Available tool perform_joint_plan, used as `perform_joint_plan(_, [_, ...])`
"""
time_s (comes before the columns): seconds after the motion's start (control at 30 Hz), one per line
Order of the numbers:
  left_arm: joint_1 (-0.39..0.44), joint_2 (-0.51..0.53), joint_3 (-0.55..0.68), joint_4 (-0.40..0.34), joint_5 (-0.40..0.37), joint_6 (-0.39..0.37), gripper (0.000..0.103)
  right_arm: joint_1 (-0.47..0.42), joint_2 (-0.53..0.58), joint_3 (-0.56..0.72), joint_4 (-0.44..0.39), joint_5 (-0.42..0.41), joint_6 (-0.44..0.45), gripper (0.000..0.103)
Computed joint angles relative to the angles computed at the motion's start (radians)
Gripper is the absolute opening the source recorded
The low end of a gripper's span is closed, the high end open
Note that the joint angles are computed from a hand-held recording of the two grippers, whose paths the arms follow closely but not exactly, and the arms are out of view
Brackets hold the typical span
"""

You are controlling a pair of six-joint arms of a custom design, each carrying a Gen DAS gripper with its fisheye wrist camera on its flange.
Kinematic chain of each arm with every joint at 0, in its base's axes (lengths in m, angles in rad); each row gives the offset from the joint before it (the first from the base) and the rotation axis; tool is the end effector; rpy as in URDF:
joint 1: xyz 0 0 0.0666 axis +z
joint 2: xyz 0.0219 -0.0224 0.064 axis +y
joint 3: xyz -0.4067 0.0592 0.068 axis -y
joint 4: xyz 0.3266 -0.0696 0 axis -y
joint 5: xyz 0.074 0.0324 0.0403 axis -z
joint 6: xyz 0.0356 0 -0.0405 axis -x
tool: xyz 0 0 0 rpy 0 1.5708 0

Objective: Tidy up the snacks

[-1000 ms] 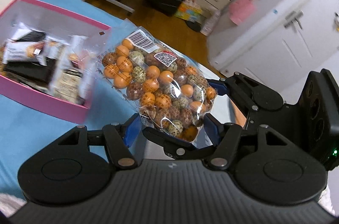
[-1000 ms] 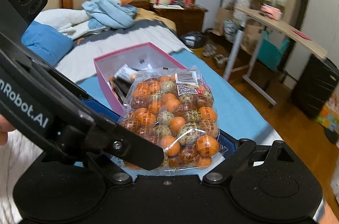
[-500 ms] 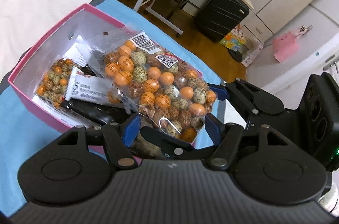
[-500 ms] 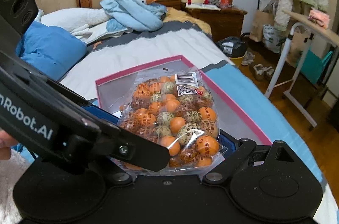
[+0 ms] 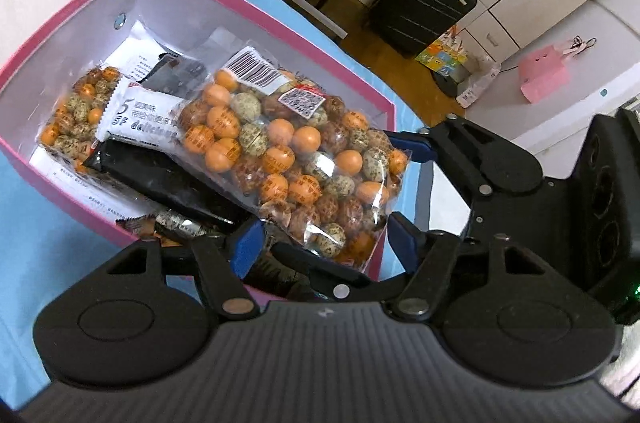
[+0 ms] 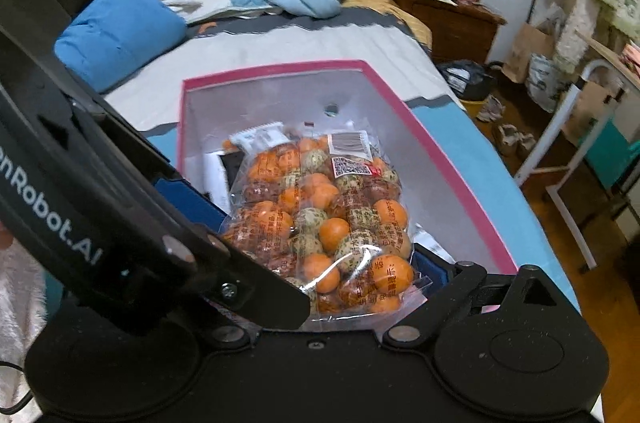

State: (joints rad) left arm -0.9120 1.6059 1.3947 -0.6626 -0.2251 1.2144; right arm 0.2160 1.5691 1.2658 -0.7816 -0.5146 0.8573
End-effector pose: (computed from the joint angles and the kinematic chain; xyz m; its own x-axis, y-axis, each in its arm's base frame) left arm 0.3078 -0.3853 0.3827 -0.8039 -0.4539 -0.3844 -0.2016 0.8159 -0.5419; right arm 0.4356 0.1131 0.3469 -0.2545 -0.7297 -0.6347 -0.9221 0.3809 -0.0682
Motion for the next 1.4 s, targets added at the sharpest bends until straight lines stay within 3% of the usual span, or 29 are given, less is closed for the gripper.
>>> perform_joint_plan(0.1, [0.005,0.002,-0.013,0.009,0.01,0.02,0.068,0.004,0.013,-0.006,0.015,0.051,-0.062,0.098])
perform_joint_plan(0.2, [0.0,0.011,0.0,-0.028,-0.026,0.023,0.068,0.006,-0.015,-0.068,0.117,0.09,-0.094,0.098])
perform_joint_plan(0.4, [-0.045,-0.015,0.01,-0.04,-0.13,-0.033,0.068,-0.018,-0.112,-0.167,0.205,0.103,-0.13,0.098])
perform_joint_plan(0.5, [-0.083,-0.016,0.043,-0.09,-0.216,-0.079,0.068,-0.052,-0.185,-0.224,0.234,0.085,-0.157,0.098])
perform_joint_plan(0.63, [-0.125,-0.018,0.099,-0.157,-0.272,-0.099,0.068,-0.096,-0.273,-0.261,0.213,0.061,-0.183,0.098])
perform_joint_plan(0.73, [-0.165,0.008,0.205,-0.338,-0.377,-0.087,0.068,-0.118,-0.325,-0.265,0.173,0.095,-0.216,0.098])
perform_joint_plan(0.83, [-0.19,0.01,0.266,-0.441,-0.425,-0.07,0.068,-0.161,-0.376,-0.272,0.139,0.094,-0.221,0.098])
perform_joint_plan(1.1, [-0.28,-0.001,0.362,-0.533,-0.473,-0.127,0.07,-0.305,-0.488,-0.262,0.027,0.074,-0.306,0.099])
perform_joint_plan(1.23, [-0.323,-0.003,0.394,-0.517,-0.478,-0.161,0.073,-0.369,-0.547,-0.267,-0.005,0.066,-0.375,0.103])
perform_joint_plan(1.3, [-0.341,0.004,0.414,-0.521,-0.484,-0.168,0.073,-0.379,-0.562,-0.251,-0.057,0.115,-0.405,0.103])
perform_joint_plan(1.4, [-0.382,0.03,0.454,-0.554,-0.532,-0.164,0.077,-0.436,-0.621,-0.28,-0.043,0.112,-0.476,0.103])
